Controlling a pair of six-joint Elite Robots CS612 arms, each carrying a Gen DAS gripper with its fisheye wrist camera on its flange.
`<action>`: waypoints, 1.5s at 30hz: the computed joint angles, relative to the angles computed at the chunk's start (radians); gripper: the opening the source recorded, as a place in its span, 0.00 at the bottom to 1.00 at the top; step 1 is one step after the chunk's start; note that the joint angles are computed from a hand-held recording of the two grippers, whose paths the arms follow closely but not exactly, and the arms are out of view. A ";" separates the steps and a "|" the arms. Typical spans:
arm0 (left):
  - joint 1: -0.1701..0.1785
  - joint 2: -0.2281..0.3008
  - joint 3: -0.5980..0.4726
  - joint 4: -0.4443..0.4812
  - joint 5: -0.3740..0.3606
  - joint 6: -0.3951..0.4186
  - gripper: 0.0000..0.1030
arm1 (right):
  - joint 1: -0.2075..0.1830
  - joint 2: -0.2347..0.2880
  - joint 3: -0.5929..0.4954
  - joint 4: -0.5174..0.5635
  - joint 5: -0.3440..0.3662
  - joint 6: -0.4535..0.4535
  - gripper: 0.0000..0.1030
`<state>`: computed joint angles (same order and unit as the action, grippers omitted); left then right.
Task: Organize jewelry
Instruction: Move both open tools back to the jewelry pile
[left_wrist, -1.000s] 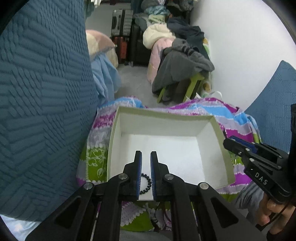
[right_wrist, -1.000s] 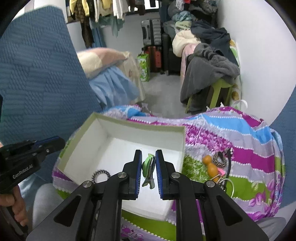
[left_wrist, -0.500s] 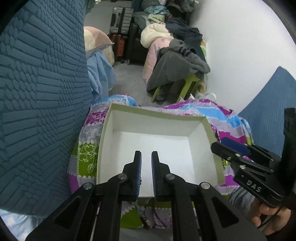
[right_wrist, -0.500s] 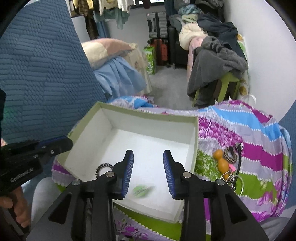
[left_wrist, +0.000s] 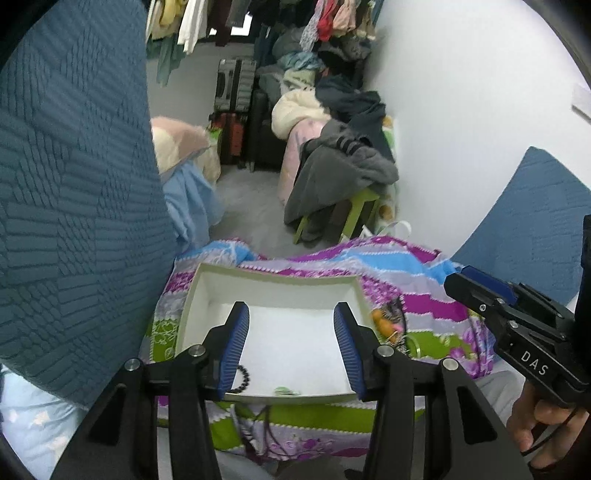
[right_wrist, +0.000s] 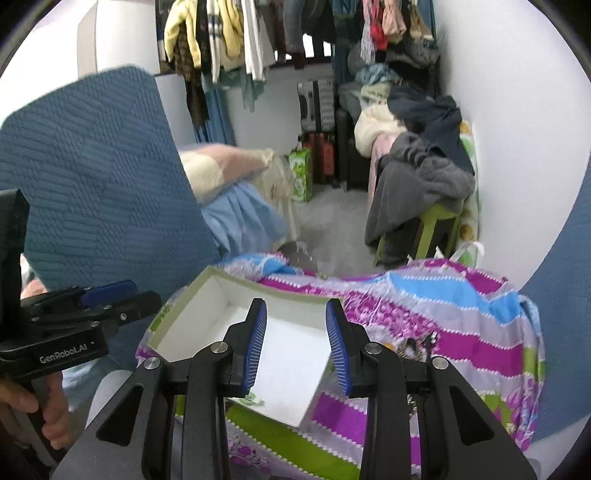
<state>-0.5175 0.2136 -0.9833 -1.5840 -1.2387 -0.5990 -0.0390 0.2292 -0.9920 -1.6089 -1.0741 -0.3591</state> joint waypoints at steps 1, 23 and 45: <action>-0.004 -0.005 0.006 -0.008 0.005 0.003 0.47 | -0.003 0.001 -0.005 -0.004 0.002 0.001 0.30; -0.069 -0.052 0.138 -0.169 -0.037 0.008 0.47 | -0.098 0.047 -0.106 -0.057 -0.005 0.049 0.30; -0.074 -0.138 0.498 -0.363 -0.250 0.019 0.44 | -0.155 0.114 -0.063 0.038 -0.031 0.017 0.26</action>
